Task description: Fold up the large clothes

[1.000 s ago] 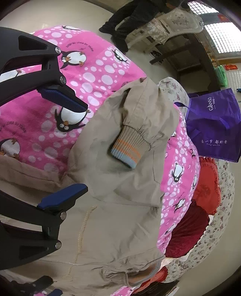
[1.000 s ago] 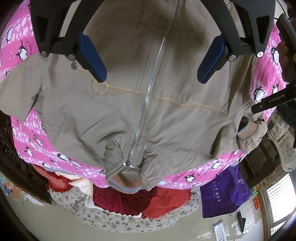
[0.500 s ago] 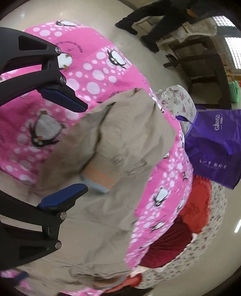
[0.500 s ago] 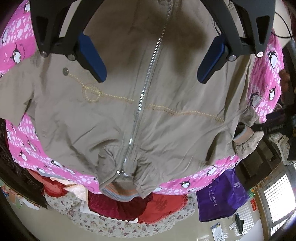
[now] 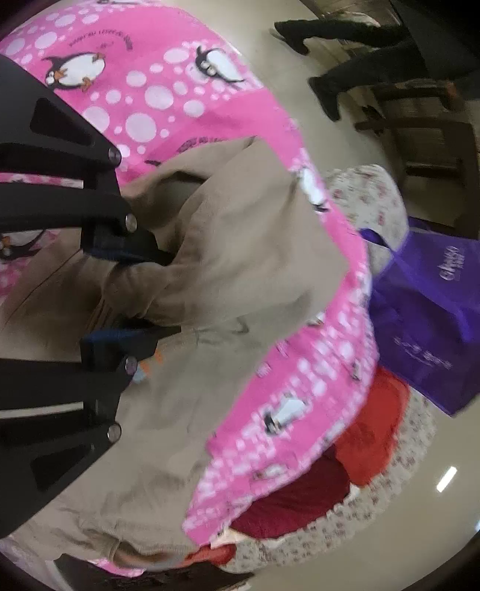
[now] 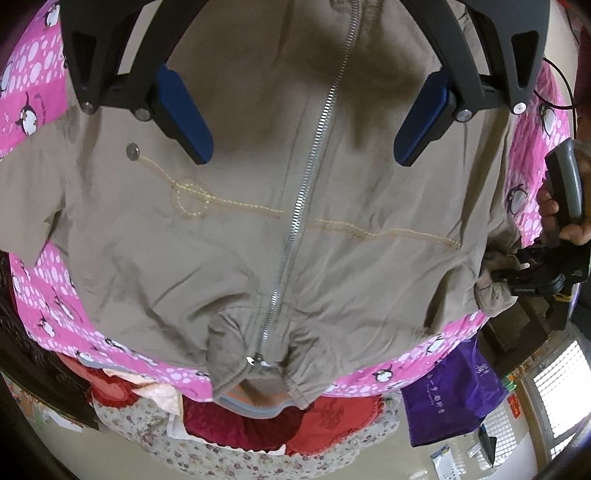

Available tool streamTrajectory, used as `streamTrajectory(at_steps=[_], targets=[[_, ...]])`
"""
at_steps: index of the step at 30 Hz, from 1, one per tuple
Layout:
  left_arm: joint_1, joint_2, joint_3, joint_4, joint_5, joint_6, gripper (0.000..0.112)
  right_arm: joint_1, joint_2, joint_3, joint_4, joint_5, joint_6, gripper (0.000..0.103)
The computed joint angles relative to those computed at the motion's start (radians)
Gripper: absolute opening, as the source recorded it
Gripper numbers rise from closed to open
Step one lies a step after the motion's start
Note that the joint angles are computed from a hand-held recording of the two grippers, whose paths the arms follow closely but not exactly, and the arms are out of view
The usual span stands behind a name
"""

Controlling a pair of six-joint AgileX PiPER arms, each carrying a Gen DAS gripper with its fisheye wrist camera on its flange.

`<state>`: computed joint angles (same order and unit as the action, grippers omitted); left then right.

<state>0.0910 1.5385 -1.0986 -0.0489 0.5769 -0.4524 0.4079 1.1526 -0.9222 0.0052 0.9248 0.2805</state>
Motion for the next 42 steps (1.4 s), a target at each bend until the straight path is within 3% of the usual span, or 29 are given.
streamTrajectory(at_steps=[2, 6, 10, 16, 19, 23, 26, 28, 32, 35, 37, 40, 42], targets=[[-0.020, -0.060, 0.010, -0.022, 0.006, 0.031, 0.011, -0.031, -0.015, 0.009, 0.018, -0.003, -0.022, 0.100], [-0.072, -0.188, -0.010, -0.223, 0.059, 0.171, 0.010, -0.118, -0.047, 0.021, 0.066, -0.002, -0.083, 0.100], [-0.284, -0.232, -0.084, -0.260, 0.070, 0.117, 0.010, -0.232, -0.089, 0.027, 0.112, 0.018, -0.167, 0.100], [-0.599, -0.096, -0.157, -0.310, -0.035, 0.047, 0.010, -0.518, -0.157, 0.016, 0.203, 0.096, -0.375, 0.100], [-0.691, 0.016, -0.159, -0.413, -0.098, 0.130, 0.011, -0.710, -0.175, 0.019, 0.272, 0.135, -0.517, 0.100], [-0.771, 0.171, -0.213, -0.321, -0.067, 0.142, 0.020, -0.889, -0.163, 0.030, 0.332, 0.174, -0.651, 0.100], [-0.737, 0.228, -0.230, -0.485, 0.048, 0.309, 0.022, -0.976, -0.144, 0.034, 0.374, 0.194, -0.705, 0.100], [-0.711, 0.169, -0.165, -0.536, 0.051, 0.352, 0.023, -1.007, -0.139, 0.036, 0.406, 0.207, -0.730, 0.100], [-0.694, 0.001, -0.078, -0.307, 0.083, 0.226, 0.026, -0.997, -0.126, 0.026, 0.493, 0.233, -0.775, 0.100], [-0.648, -0.146, 0.026, -0.175, 0.160, 0.160, 0.029, -0.903, -0.109, 0.017, 0.511, 0.234, -0.746, 0.100], [-0.589, -0.227, 0.089, -0.084, 0.221, 0.127, 0.029, -0.765, -0.092, 0.013, 0.447, 0.178, -0.669, 0.100], [-0.525, -0.309, 0.196, 0.083, 0.246, 0.044, 0.029, -0.516, -0.017, -0.004, 0.283, 0.052, -0.553, 0.100], [-0.459, -0.340, 0.251, 0.134, 0.246, 0.021, 0.029, -0.429, 0.049, -0.017, 0.224, 0.022, -0.513, 0.099]])
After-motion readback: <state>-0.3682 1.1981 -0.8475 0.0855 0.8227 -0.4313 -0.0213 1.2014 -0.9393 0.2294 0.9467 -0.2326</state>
